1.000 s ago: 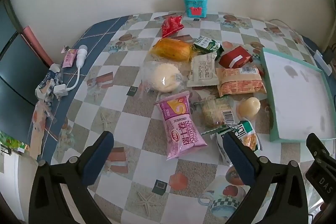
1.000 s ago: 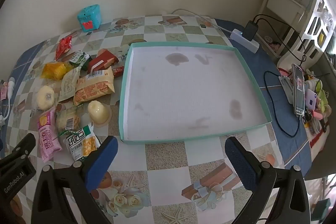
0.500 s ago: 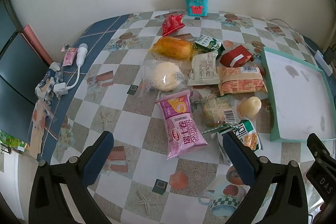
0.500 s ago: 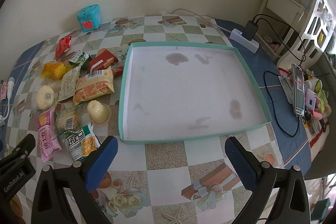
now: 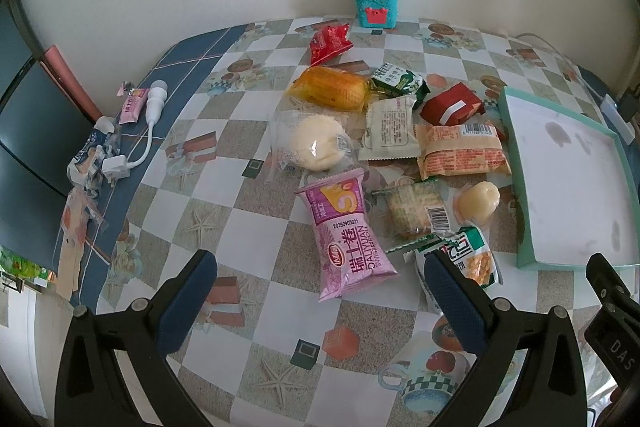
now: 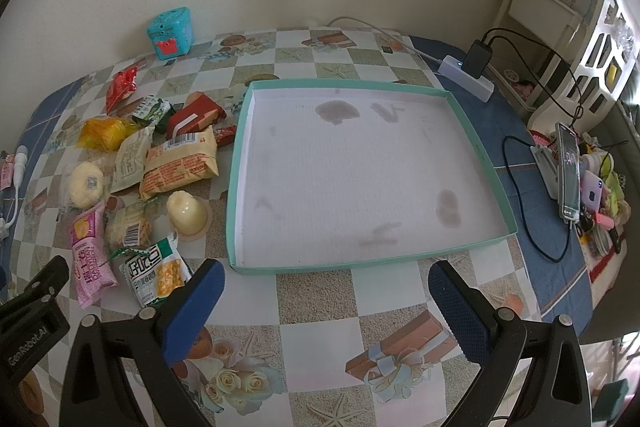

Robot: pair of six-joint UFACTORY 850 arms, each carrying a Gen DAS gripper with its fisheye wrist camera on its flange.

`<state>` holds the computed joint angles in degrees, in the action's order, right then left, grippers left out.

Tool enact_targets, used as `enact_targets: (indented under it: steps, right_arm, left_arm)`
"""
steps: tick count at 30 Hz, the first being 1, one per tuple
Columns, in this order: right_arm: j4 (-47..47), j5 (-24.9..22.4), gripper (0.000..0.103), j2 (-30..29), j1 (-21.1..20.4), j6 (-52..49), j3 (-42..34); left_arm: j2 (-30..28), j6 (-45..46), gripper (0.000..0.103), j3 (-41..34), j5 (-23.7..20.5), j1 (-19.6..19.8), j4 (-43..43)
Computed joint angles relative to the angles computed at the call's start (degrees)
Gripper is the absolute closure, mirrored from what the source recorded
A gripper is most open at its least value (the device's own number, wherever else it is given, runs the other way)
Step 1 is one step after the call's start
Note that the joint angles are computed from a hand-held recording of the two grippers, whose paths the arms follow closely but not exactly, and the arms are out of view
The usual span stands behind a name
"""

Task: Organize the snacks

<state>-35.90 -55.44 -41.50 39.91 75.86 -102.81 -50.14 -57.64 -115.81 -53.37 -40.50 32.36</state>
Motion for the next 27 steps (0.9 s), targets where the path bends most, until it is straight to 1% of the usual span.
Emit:
enact_targets:
  steps: [15,27]
  right_arm:
    - [0.09,-0.03,0.0,-0.02,0.03,-0.33,0.06]
    - [-0.08,-0.22,0.0,0.0,0.12,-0.59,-0.07]
  left_arm:
    - [-1.12,0.74,0.0,-1.83,-1.45,0.18,-1.68]
    - [-0.67,0.42,0.0,-1.04,-0.32,0.59,-2.41]
